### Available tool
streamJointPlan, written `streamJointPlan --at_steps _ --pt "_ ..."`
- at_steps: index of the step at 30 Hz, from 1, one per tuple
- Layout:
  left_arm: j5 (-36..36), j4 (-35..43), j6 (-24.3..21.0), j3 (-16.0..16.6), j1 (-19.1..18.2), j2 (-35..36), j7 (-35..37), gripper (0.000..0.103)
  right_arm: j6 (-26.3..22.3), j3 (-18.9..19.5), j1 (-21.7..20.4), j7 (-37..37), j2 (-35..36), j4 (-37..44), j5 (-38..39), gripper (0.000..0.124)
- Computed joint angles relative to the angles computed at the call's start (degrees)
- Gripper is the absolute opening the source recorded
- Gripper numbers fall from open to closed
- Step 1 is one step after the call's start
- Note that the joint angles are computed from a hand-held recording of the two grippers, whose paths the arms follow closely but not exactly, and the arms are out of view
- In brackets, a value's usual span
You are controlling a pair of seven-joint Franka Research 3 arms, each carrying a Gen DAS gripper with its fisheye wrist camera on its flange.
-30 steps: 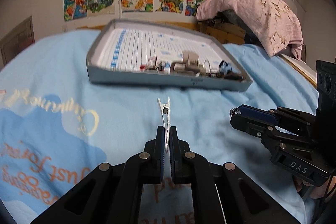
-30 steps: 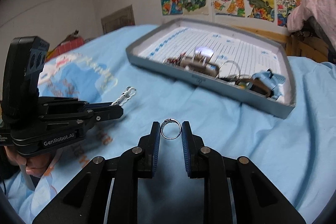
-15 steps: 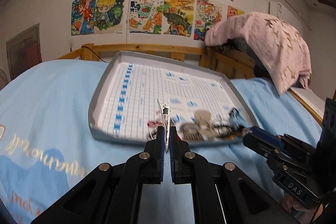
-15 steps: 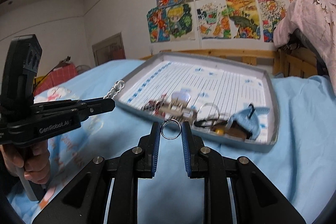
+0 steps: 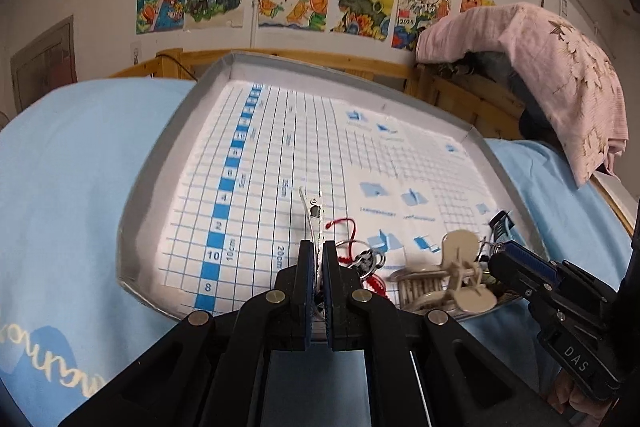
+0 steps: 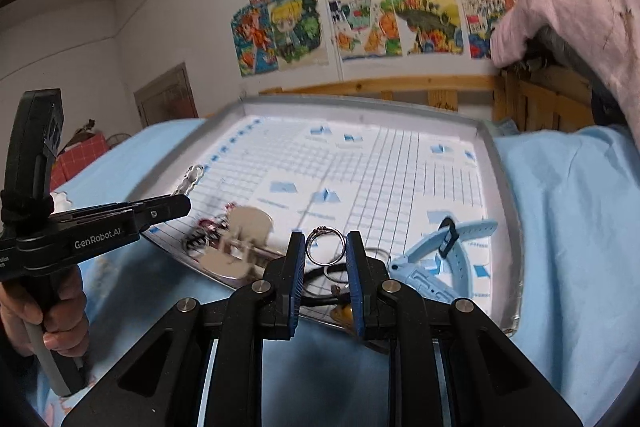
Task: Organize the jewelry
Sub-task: 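Carry the hair clip into the tray with the left tool while the right tool carries the ring there, then open both tools over the tray and withdraw them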
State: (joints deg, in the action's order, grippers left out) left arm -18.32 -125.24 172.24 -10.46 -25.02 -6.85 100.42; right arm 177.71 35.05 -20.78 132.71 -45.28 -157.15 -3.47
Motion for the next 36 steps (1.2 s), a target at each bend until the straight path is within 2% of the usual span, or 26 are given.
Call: streamJointPlan --at_steps 4,10,14,16,18,20,23,25,27,28,30,31,34,36 --pt "1.8 0.0 -0.4 -0.5 0.7 0.0 -1.8 0.005 -1.1 0.5 -0.3 0.0 1.4 0.7 -0.6 0.018" --pt "0.2 -0.5 -0.4 0.2 0.0 -0.6 -1.0 0.005 -2.3 0.7 -0.2 1.2 1.0 1.0 -1.9 0.018" --pt "-1.6 -0.6 -0.8 0.7 -0.5 -1.0 -0.6 0.009 -2.5 0.5 -0.2 2.3 0.2 0.7 -2.6 0.019" --pt "-1.4 -1.0 -0.6 0.6 -0.3 -1.4 -1.2 0.019 -2.3 0.6 -0.3 2.8 -0.5 0.4 -2.7 0.019" --pt "-0.2 -1.9 0.7 0.3 0.0 -2.1 -2.7 0.047 -2.1 0.8 -0.5 3.5 -1.4 0.0 -2.7 0.019" --pt "1.5 -3.2 3.1 0.3 0.0 -2.9 -4.4 0.059 -1.9 1.2 -1.0 4.2 -2.6 -0.5 -2.6 0.021" --pt "3.4 -4.2 4.0 1.6 -1.2 -4.4 -5.8 0.059 -1.1 1.9 -1.8 5.3 -4.8 -1.3 -2.3 0.034" --pt "4.1 -4.6 4.1 2.6 -2.1 -5.2 -6.5 0.063 -1.2 2.3 -2.3 5.7 -6.2 -1.6 -2.1 0.034" --pt "5.9 -5.7 5.3 2.4 -1.6 -6.5 -8.7 0.079 -1.7 2.7 -2.7 6.3 -8.0 -2.0 -1.8 0.035" --pt "7.4 -6.5 6.4 1.9 -1.0 -7.4 -10.3 0.082 -1.9 2.7 -2.8 6.6 -8.9 -2.2 -1.7 0.036" --pt "9.6 -7.7 7.6 1.9 -0.6 -9.0 -12.3 0.091 -2.1 2.8 -3.1 7.1 -10.9 -2.5 -1.6 0.048" --pt "10.8 -8.2 7.8 1.6 -0.1 -9.8 -13.3 0.093 -2.4 2.8 -3.0 7.2 -11.8 -2.6 -1.6 0.051" --pt "14.7 -10.4 9.8 -1.1 3.5 -12.7 -17.6 0.103 -3.6 2.5 -2.6 7.3 -14.7 -2.8 -1.9 0.061" --pt "15.9 -12.1 11.5 -1.5 4.4 -14.9 -19.9 0.103 -3.9 2.2 -1.9 7.6 -17.3 -3.3 -2.0 0.082"
